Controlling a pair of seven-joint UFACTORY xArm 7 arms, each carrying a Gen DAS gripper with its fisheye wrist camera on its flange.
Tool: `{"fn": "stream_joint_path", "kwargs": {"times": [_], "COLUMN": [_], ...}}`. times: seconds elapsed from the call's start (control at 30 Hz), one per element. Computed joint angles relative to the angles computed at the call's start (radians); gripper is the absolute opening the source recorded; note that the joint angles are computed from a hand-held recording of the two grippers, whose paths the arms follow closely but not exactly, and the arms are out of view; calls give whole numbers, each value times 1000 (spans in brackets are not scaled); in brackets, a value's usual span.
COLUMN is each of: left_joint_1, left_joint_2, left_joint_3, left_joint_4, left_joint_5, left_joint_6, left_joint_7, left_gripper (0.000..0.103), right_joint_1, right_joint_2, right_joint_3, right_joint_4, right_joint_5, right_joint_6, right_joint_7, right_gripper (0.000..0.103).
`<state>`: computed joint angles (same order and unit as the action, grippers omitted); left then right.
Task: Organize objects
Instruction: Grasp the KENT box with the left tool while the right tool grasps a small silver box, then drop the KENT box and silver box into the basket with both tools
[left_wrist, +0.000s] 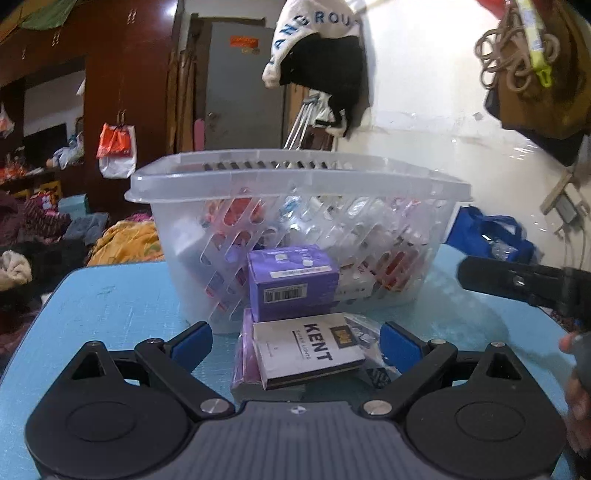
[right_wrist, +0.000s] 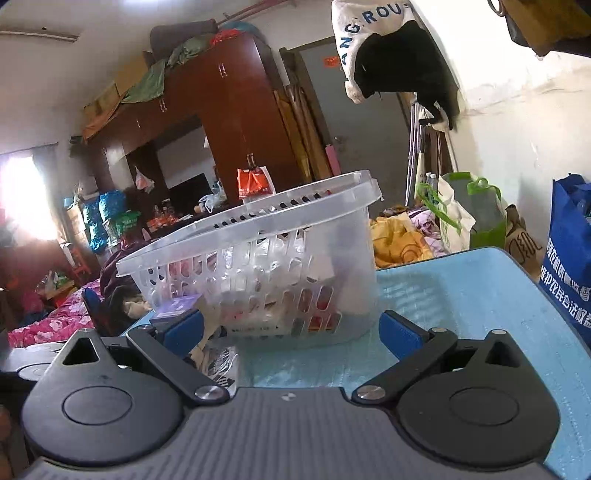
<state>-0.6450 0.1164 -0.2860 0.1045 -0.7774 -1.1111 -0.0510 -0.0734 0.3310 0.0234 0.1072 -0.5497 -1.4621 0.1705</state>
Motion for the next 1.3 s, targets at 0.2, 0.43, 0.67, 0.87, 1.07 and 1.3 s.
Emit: {"fn": "stream_joint_path", "kwargs": {"times": [0.2,0.43,0.67,0.87,1.07,1.3], "left_joint_1": [8,27,117,157,159,167], "left_joint_2": [-20,-41,-32,7,36,140], "left_joint_3": [1,13,60,73,75,89], "left_joint_4": [-5,-50,-108,-112,-116,-142], "left_joint_5": [9,64,236,309,316,350], "left_joint_6": [50,25,-72,-138,-194,-432], "left_joint_7": [2,-32,-156,-204,-210,-257], "left_gripper": [78,67,67,67,67,67], "right_joint_1": [1,50,155,226,199,135], "right_joint_2": [-1,-81,-216,-250,-233,-95], "right_joint_3": [0,13,56,78,52,29], "right_joint_4": [-6,-29,-19,-10,-20,-85], "right_joint_5": [-1,-4,118,219,153,80], "right_joint_6": [-2,110,398,498,447,54], "right_joint_7": [-6,-107,-175,-240,-210,-305], "right_gripper": [103,100,69,47,37,37]}}
